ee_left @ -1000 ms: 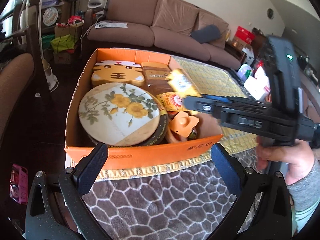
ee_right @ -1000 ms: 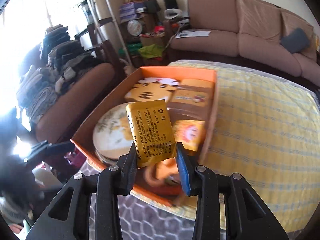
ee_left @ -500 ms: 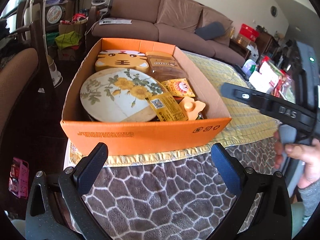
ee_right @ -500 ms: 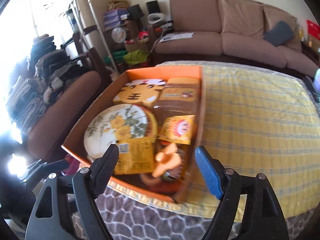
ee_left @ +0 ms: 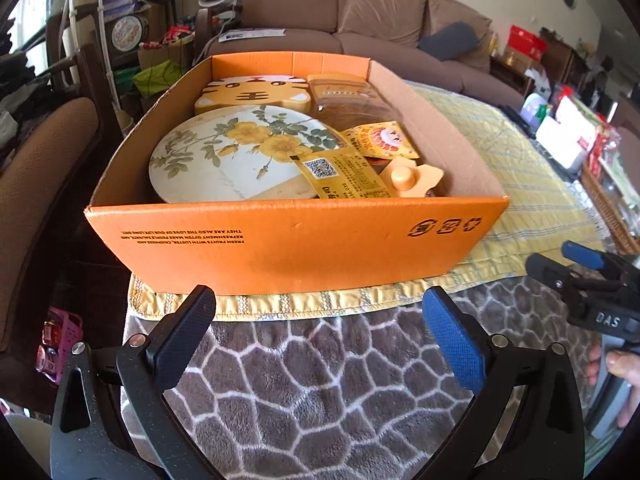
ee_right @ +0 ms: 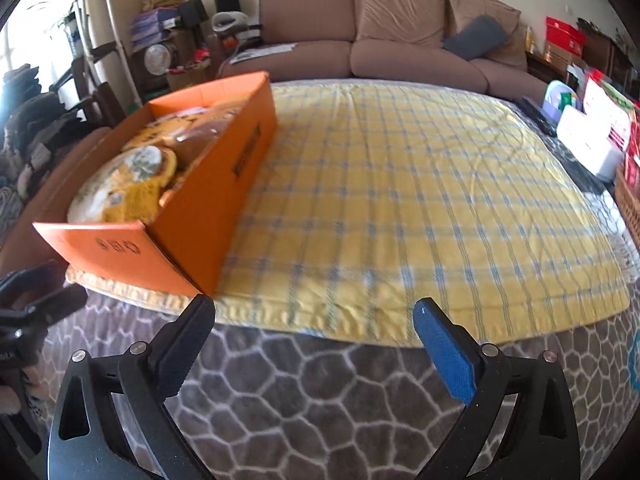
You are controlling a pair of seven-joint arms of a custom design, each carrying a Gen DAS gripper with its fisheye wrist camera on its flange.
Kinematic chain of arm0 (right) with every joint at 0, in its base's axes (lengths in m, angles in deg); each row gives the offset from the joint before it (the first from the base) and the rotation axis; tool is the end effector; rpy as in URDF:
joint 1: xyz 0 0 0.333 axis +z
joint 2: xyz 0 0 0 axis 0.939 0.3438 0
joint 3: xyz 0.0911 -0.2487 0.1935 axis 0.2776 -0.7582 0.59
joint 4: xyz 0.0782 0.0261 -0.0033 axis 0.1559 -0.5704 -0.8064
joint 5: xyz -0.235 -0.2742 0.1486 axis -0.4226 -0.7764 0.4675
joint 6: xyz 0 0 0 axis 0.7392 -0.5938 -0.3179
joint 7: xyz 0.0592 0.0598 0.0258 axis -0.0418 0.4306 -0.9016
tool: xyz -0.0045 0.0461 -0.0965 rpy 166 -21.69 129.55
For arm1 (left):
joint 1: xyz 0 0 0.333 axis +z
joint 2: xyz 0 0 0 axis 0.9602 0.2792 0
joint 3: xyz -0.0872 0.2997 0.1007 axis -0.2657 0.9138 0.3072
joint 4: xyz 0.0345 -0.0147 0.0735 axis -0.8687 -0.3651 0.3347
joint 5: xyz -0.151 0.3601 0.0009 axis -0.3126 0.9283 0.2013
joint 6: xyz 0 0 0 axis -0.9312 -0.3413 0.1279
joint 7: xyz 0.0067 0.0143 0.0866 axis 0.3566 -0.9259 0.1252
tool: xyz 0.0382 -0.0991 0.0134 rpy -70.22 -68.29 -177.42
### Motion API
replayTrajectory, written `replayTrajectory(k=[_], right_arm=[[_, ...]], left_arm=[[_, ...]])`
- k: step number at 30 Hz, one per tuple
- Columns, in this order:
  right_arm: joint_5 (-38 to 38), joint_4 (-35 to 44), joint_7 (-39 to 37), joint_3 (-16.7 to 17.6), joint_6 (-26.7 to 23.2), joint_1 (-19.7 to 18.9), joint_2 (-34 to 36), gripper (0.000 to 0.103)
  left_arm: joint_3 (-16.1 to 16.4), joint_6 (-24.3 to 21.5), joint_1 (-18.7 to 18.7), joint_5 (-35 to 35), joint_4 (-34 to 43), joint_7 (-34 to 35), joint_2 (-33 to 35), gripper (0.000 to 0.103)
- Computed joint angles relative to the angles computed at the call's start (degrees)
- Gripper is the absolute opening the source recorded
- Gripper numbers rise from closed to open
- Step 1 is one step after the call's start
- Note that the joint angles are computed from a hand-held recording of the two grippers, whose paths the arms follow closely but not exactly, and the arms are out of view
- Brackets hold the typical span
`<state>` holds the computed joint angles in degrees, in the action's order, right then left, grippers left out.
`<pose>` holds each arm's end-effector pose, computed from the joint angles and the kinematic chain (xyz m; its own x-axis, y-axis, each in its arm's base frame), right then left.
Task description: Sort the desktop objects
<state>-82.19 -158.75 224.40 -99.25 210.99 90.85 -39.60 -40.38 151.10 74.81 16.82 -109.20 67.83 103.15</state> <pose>0.6124 0.1431 0.3996 -0.1664 -0.9835 -0.0715 -0.7385 0.1723 -0.6518 0.6791 -0.1978 0.3538 -0.3991 -0.9152 0.0559 -0.7279 0.2791 -0.6263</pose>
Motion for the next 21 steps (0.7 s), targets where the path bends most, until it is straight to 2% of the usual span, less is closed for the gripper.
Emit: replayTrajectory(k=[2, 3, 5, 14, 18, 21], right_arm=[[-1.6, 0.2, 1.5, -0.8, -1.1, 0.8, 0.6, 0.101], [-2.9, 0.2, 2.7, -1.4, -1.7, 1.3, 0.8, 0.101], [-3.7, 0.6, 3.4, -1.1, -3.1, 1.2, 1.6, 0.101], [-6.0, 1.3, 5.8, -1.1, -5.3, 1.7, 4.5, 0.102], [-5.5, 1.2, 5.7, -0.8, -4.9, 1.2, 4.5, 0.103], [-3.6, 0.8, 4.6, -0.5, -3.9, 0.7, 4.4, 0.103]], left_arm=[[3.8, 0.7, -3.5, 1.9, 1.1, -3.1, 1.2, 0.103], [6.9, 1.2, -6.3, 3.5, 1.5, -5.7, 1.8, 0.103], [10.2, 1.6, -9.2, 6.2, 2.4, -9.2, 3.1, 0.103], [12.1, -1.1, -11.0, 12.1, 4.5, -15.3, 5.4, 0.103], [14.8, -1.7, -13.5, 15.8, 4.7, -18.4, 5.3, 0.103], [14.0, -1.7, -12.7, 16.6, 4.6, -19.0, 5.3, 0.103]])
